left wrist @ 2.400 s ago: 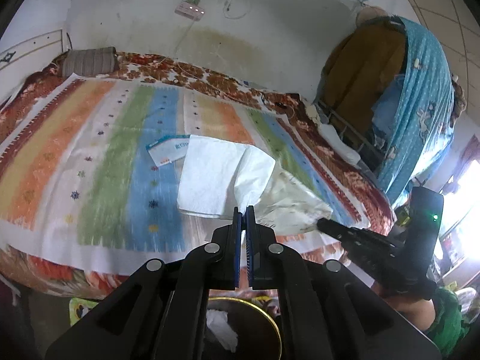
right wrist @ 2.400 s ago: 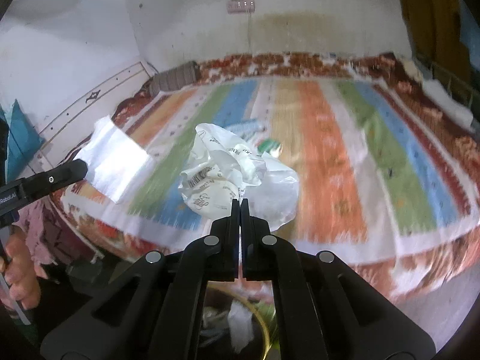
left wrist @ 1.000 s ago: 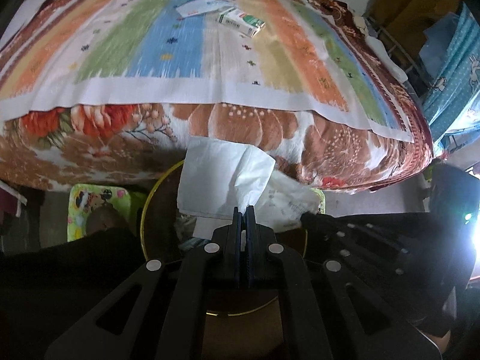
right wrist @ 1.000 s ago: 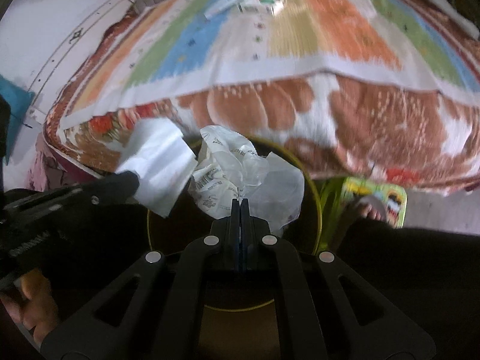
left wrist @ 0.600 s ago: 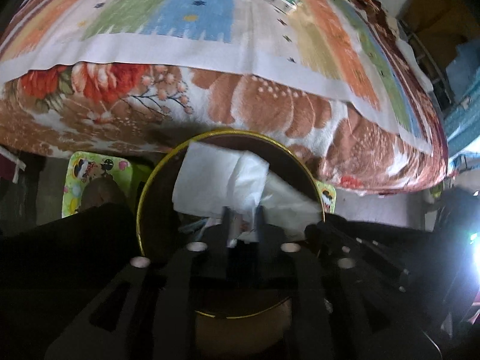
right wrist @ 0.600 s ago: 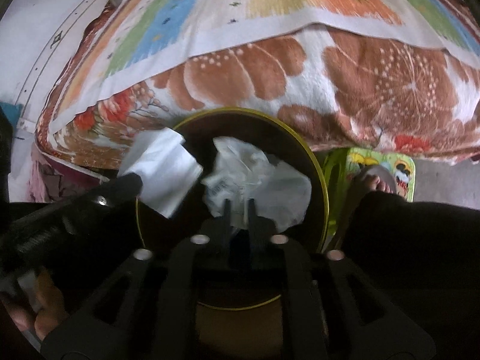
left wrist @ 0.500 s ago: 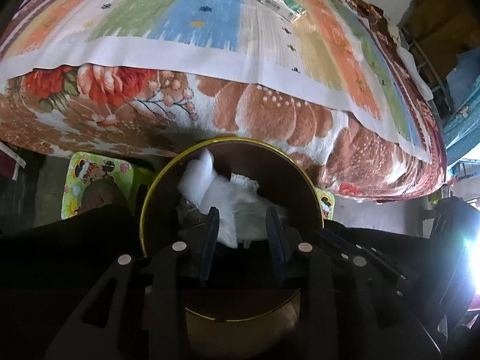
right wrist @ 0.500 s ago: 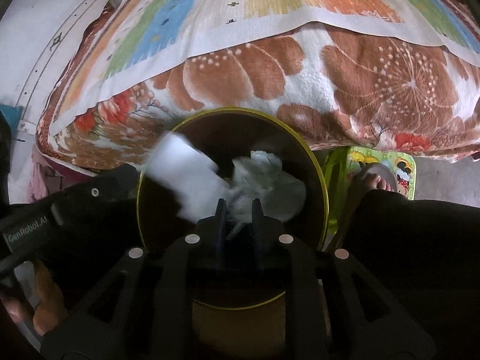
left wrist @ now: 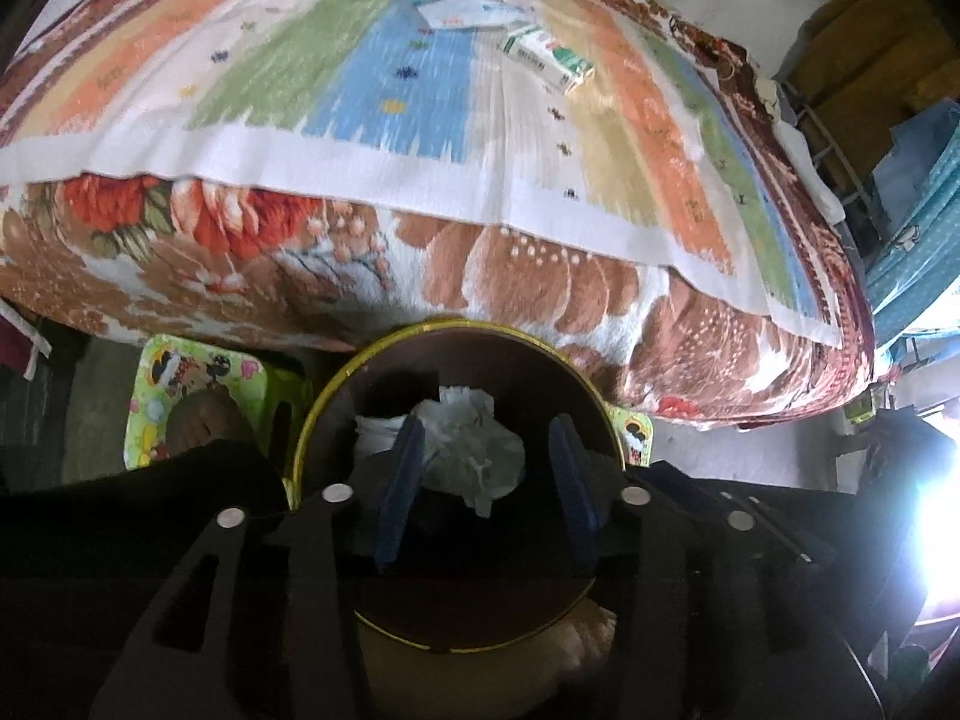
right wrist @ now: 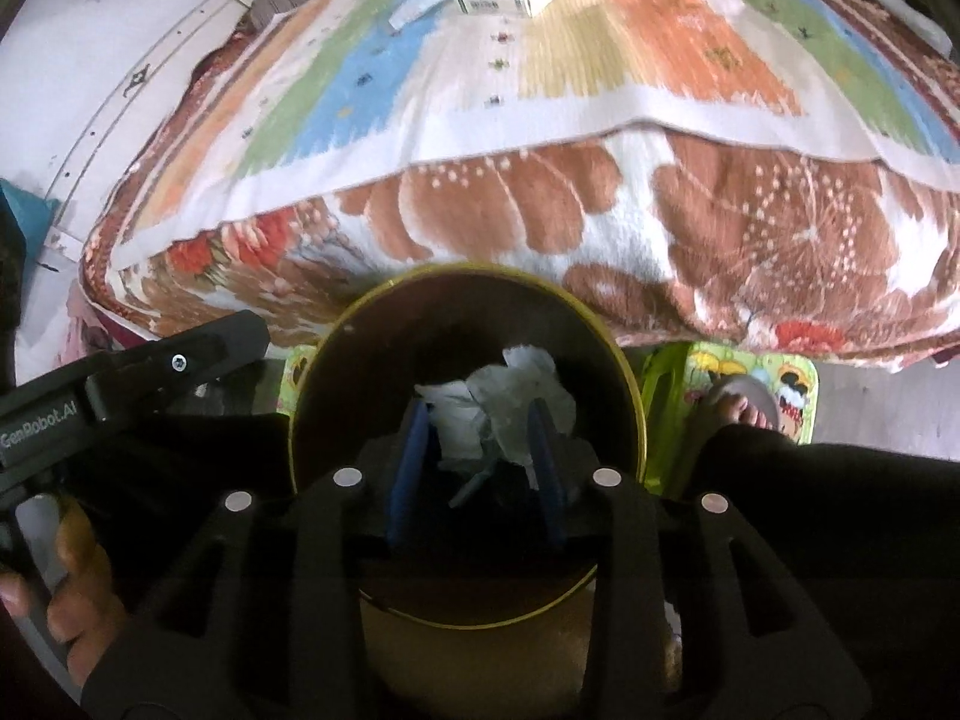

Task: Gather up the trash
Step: 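Open both tools to drop the tissue and bag into the bin, then move both open tools toward the medicine box and mask packet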

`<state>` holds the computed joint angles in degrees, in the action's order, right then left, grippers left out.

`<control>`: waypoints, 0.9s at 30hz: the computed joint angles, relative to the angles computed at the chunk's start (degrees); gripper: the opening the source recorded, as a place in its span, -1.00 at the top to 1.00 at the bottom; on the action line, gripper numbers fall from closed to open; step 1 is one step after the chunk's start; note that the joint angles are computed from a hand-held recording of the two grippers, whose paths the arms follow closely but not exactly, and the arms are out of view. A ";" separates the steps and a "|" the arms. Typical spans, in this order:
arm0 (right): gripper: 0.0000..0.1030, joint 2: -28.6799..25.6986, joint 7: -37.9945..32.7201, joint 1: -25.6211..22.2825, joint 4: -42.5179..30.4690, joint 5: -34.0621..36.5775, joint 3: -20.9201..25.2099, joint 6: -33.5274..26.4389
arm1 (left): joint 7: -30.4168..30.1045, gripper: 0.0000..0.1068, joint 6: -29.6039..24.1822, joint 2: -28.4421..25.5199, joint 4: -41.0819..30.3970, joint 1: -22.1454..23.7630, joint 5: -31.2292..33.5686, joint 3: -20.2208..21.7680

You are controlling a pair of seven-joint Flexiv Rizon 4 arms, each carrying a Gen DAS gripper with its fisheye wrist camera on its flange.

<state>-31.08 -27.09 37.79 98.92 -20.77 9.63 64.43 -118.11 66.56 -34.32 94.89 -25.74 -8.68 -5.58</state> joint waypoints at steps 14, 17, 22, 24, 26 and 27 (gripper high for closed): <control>-0.14 3.92 2.55 1.99 1.77 -12.42 -6.24 6.03 | 0.55 -0.31 3.39 2.17 0.23 2.01 2.08 -0.09; -0.23 3.80 1.81 1.16 0.67 -13.93 -6.03 6.37 | 1.75 -0.33 1.80 1.78 -1.24 2.04 1.60 0.49; -0.37 2.36 -3.73 -0.56 -3.11 -12.58 -3.96 4.79 | -0.34 -0.47 -0.90 0.70 -6.49 -1.23 7.32 5.90; -0.42 1.93 -5.88 -0.68 -4.50 -12.33 -3.88 3.89 | -1.65 -0.48 -3.11 0.01 -9.06 -1.98 9.63 7.66; -0.48 1.52 -8.06 -0.76 -6.11 -12.38 -4.10 2.67 | -2.46 -0.50 -4.55 -0.42 -10.81 -1.84 11.20 8.30; -0.49 1.20 -9.31 -1.01 -7.02 -11.95 -3.87 2.20 | -2.26 -0.56 -4.91 -0.73 -11.73 -1.38 11.60 8.10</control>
<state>-29.88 -36.40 36.78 91.91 -32.72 5.76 66.63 -120.37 61.64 -35.06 83.16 -27.12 2.92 2.53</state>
